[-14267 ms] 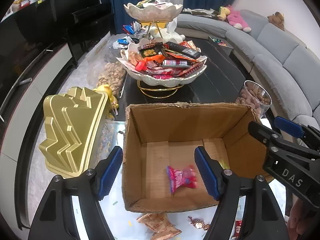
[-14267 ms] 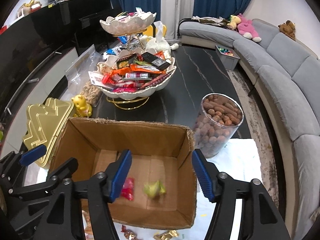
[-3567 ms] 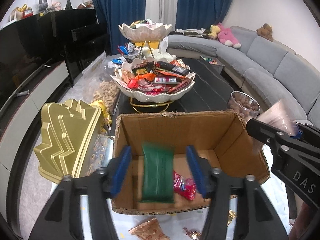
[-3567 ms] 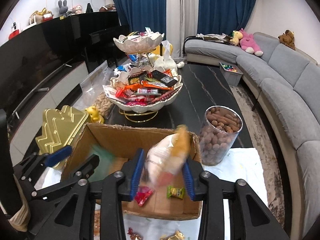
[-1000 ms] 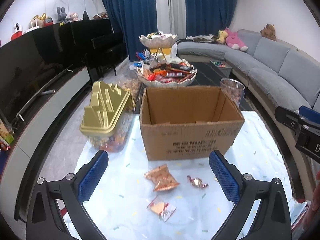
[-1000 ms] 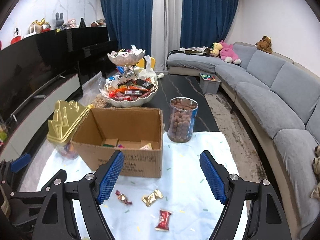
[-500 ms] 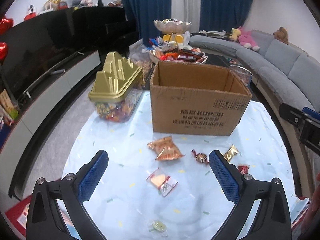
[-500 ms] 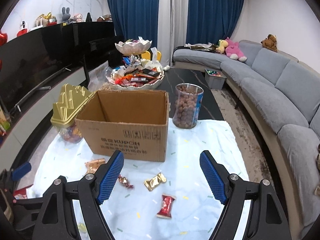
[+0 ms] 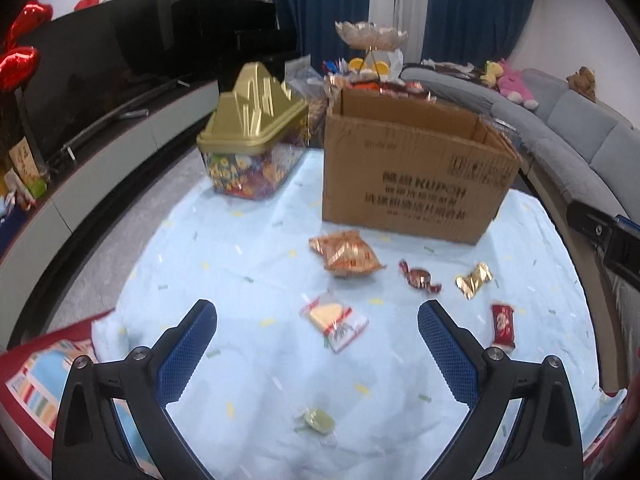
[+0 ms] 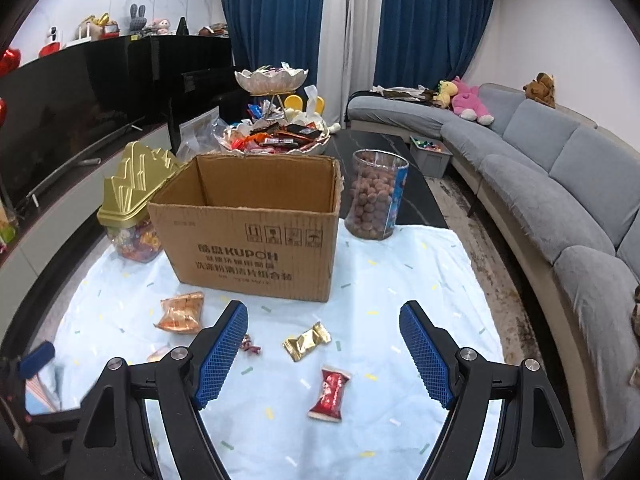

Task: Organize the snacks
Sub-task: 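Move the left tool to the pale green candy while the right tool approaches the red wrapped candy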

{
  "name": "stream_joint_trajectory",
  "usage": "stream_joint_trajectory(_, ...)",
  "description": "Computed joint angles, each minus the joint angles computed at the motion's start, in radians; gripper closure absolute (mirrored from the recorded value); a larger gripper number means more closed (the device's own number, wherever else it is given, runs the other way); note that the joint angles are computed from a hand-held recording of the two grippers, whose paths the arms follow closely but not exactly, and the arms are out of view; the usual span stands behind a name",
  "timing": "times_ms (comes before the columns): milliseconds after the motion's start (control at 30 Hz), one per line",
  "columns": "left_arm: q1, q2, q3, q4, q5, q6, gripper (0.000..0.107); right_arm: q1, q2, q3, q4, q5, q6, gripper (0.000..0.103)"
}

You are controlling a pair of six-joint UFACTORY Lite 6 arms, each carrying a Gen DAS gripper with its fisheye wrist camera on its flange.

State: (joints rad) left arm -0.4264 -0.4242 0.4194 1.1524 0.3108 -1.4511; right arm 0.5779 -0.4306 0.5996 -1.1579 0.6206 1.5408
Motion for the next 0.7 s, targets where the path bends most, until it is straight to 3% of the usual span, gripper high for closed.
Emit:
stream_joint_trajectory(400, -0.061, 0.025, -0.091, 0.182, 0.062, -0.315, 0.005, 0.02, -0.005, -0.116, -0.116, 0.014, 0.167, 0.024)
stream_joint_trajectory(700, -0.028, 0.064, -0.138, 0.223, 0.021, -0.436, 0.005, 0.023, 0.063, -0.179, -0.211, 0.014, 0.348, 0.024)
